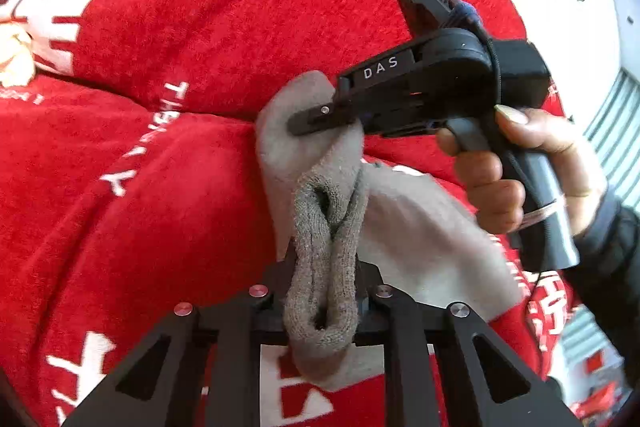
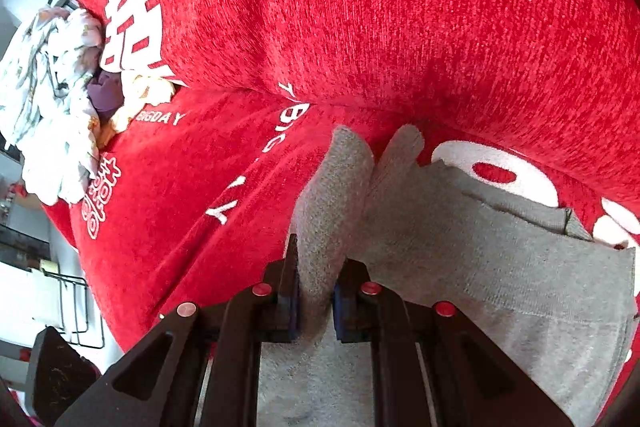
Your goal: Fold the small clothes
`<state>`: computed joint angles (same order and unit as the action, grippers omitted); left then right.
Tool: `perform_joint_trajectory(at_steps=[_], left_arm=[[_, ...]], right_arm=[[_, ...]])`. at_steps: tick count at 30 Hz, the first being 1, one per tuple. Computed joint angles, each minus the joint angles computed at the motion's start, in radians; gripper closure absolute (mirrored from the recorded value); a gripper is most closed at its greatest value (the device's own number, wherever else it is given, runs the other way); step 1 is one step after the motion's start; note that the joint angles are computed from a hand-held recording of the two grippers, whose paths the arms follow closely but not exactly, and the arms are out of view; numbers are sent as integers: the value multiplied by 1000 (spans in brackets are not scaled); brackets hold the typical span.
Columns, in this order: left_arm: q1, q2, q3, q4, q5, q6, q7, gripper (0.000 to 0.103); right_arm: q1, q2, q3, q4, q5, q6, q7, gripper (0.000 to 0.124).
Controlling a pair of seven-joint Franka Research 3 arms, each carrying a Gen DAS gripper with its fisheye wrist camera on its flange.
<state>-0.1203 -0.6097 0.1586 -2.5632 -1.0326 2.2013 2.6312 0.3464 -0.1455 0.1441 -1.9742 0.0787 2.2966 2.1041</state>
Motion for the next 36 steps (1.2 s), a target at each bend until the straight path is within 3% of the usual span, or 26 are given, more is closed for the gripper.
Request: perform_joint_trajectory(at_steps=[5,12,19,27,36], left_arm=[[16,-62,-20,-30,51,53,-36,90],[4,-155,-62,-61,209,113,-204,91],[-16,-275,-206,-117,385,247,-381,91],[-91,-318,-264,-102,531,250,-546,91],[-115,-355,-424,-92,735,303,-747,91]], right_arm=[[5,18,10,21,-45,-17,43,111],[19,7,19,42,-97,-37,70,111],[8,-78,16,-13,-84,-12,60,111],[-28,-184,-22,-101,44,-6,-39,111],[-79,-340,-57,-237,174,39,-141,111]])
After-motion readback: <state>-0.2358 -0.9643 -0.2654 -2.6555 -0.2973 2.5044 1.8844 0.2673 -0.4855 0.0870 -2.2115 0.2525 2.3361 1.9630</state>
